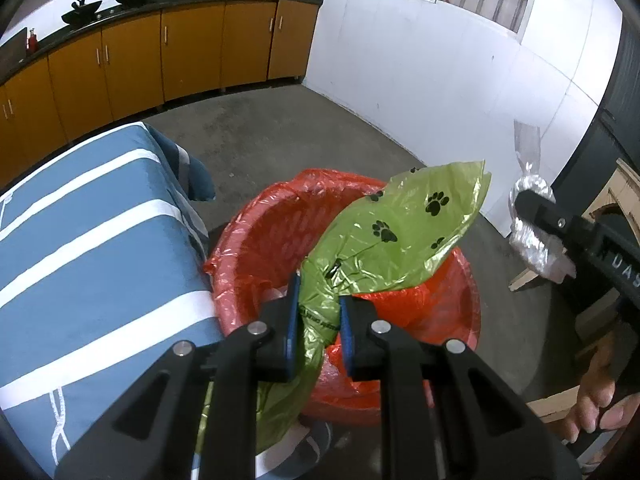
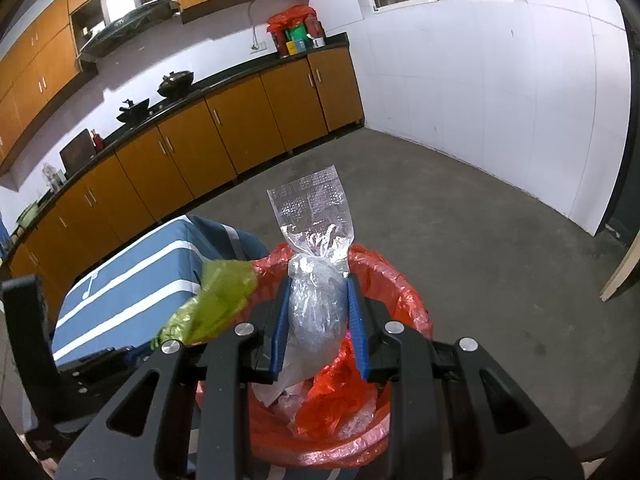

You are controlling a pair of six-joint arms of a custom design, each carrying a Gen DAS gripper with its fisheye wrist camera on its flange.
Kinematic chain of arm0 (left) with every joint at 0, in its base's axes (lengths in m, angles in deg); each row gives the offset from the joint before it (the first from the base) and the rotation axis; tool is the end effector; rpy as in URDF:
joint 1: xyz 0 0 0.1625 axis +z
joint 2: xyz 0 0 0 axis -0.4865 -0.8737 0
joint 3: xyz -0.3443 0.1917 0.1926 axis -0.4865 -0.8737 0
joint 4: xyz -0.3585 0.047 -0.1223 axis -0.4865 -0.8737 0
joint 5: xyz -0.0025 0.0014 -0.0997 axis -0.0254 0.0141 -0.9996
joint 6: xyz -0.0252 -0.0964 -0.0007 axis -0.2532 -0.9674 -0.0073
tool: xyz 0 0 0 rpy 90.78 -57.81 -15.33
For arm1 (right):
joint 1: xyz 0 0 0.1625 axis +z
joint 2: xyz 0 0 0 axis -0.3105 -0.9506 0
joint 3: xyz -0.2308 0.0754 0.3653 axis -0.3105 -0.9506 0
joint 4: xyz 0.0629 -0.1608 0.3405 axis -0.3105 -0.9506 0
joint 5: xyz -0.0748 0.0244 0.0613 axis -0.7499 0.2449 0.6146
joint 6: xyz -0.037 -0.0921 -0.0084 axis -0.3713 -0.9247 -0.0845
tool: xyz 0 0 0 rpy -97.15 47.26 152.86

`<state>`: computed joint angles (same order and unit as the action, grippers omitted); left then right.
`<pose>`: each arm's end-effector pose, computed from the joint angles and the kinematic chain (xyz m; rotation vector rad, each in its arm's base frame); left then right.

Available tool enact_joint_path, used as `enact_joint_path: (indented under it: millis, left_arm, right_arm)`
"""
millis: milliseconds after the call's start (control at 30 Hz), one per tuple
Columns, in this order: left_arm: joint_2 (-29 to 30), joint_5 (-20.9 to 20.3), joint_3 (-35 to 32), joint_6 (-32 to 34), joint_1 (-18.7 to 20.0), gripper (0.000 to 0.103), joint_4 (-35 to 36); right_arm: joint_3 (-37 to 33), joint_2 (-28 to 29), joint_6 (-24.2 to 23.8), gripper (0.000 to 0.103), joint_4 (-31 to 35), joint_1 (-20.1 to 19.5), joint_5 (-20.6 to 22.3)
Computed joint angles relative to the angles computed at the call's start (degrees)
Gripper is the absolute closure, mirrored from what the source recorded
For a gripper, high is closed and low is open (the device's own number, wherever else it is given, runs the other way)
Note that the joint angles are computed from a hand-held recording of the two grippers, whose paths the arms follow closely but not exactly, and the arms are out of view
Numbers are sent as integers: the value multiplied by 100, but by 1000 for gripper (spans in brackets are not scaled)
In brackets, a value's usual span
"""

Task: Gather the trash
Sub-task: 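Open both grippers to drop the bags into the wastebasket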

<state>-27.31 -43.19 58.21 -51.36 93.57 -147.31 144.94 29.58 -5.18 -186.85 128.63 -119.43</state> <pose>-0.0967 -0.6354 0.2095 0.5624 2.5053 -0.7457 0.3019 -0.5909 0.0568 0.2715 -2.3744 1.1756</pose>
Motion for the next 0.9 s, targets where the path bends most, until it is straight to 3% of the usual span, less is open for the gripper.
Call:
enact_joint_path:
  millis: [267,400,633,733,900]
  left_arm:
    - [136,-31,-111,27,78,77,86]
    - [133,-5,-90,6,130,69,86]
    - [83,-78,-31,11,183,66,103]
    - [24,-60,29,21,191,65,38]
    - [-123,138,228,142,131,51,-371]
  right_arm:
    - [31,-53,99,72,119,-73,219]
    - [75,-75,149,55,113,-83,241]
    - [133,-87,99,47,5,-50,144]
    - [122,-41,-55,36,-200,23,-33]
    - [93,108,-601,4,-911,218,-370]
